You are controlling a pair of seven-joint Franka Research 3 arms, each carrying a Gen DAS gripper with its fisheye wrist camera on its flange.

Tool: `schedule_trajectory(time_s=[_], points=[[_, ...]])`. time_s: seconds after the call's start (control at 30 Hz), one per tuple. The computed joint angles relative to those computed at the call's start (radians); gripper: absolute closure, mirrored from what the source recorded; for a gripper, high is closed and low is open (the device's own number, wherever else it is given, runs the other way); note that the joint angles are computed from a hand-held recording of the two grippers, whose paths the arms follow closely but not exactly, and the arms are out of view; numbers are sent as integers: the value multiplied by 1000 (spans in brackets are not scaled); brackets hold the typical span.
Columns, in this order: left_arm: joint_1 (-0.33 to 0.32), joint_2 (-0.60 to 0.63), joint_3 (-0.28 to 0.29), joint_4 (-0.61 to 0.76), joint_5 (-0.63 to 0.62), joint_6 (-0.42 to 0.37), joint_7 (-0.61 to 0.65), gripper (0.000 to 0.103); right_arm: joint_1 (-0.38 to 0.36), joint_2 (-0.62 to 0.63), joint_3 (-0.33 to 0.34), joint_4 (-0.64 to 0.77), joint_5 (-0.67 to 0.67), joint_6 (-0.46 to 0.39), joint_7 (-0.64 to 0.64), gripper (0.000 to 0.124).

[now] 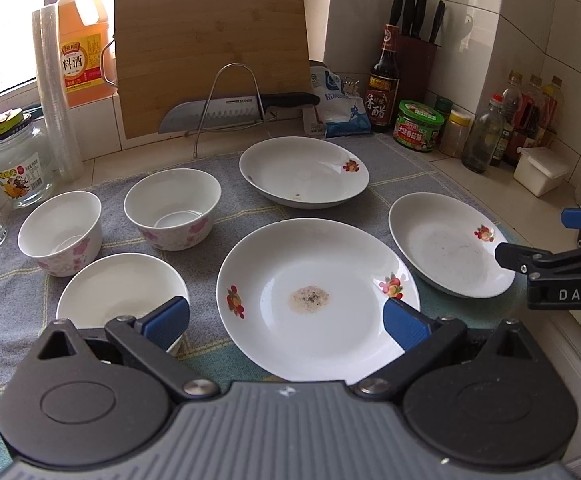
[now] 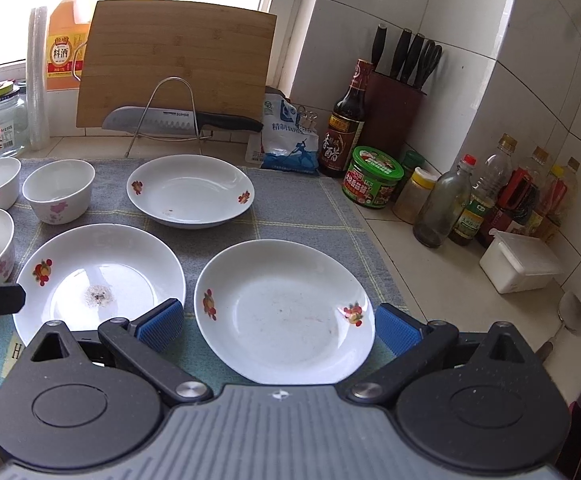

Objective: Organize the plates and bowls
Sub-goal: 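Grasp the rim of a white floral plate with the left tool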

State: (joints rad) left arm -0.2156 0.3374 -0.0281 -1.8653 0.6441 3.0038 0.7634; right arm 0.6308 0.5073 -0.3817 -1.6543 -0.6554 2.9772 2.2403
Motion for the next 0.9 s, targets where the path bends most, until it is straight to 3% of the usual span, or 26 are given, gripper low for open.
schedule_trajectory(time_s=[0.2,0.27,0.33,0.47,0.63,0.8,0.9], points=[[94,37,-114,31,-167,-10,171,1,-94,3,89,-35,100,0,-124,21],[86,48,-112,44,-194,-20,197,1,-138,15,138,-42,161,12,-201,21],[44,58,-74,65,-178,-35,181,1,-188,33,193,-36,227,11,-283,21],[34,91,-81,119,-201,-76,205,1,-271,83,279,-6,332,13,-423,21],[-20,149,-45,229,-177,-157,178,1,-381,150,394,66,457,-15,-600,21],[2,246,-110,397,-256,-286,264,1,-464,211,485,147,552,-50,-775,21],[-26,299,-96,486,-253,-322,285,1,-552,247,594,199,628,-93,-926,21]])
